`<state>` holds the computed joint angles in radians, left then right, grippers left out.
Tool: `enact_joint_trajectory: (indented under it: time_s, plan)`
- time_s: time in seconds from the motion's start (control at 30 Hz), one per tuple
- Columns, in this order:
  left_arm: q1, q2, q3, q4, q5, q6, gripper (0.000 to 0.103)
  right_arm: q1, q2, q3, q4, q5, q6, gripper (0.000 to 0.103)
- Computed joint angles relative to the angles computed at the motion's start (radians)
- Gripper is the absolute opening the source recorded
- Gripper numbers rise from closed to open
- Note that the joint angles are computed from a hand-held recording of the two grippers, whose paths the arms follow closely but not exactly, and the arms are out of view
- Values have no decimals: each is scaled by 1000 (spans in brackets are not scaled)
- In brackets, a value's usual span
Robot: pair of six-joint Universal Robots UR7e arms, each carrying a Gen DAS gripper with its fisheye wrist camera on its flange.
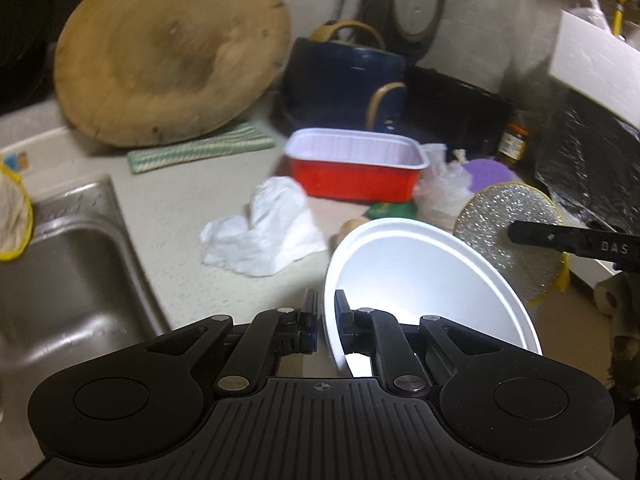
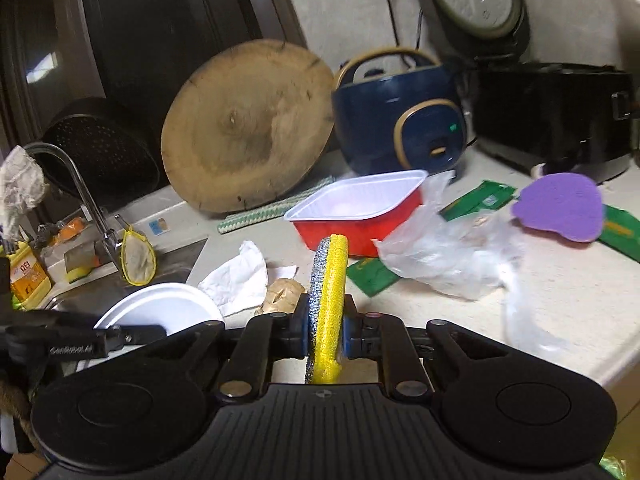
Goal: Collect trash
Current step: 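Carry the bowl and scrubber down over the green trash bin and release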
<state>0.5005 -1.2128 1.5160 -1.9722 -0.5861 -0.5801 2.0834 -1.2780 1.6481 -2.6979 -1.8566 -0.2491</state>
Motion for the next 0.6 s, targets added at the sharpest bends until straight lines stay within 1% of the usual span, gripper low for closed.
enact_joint_trajectory:
  time_s: [0.13, 0.33, 0.43, 0.5, 0.6]
  plan:
    - [-17, 30, -9, -44, -10, 58, 11, 0, -79, 58, -25, -37, -4, 14]
    - [-40, 107, -48, -123, -69, 161, 11, -2, -203, 163, -110, -107, -5, 14]
    - [-54, 151, -56, -186, -123, 238, 11, -10, -267, 225, -151, -151, -5, 14]
    - [-62, 184, -54, -234, -172, 287, 11, -21, -308, 269, -168, -184, -1, 14]
    - [-66, 224, -46, -256, -251, 316, 11, -54, -371, 333, -158, -221, 38, 14]
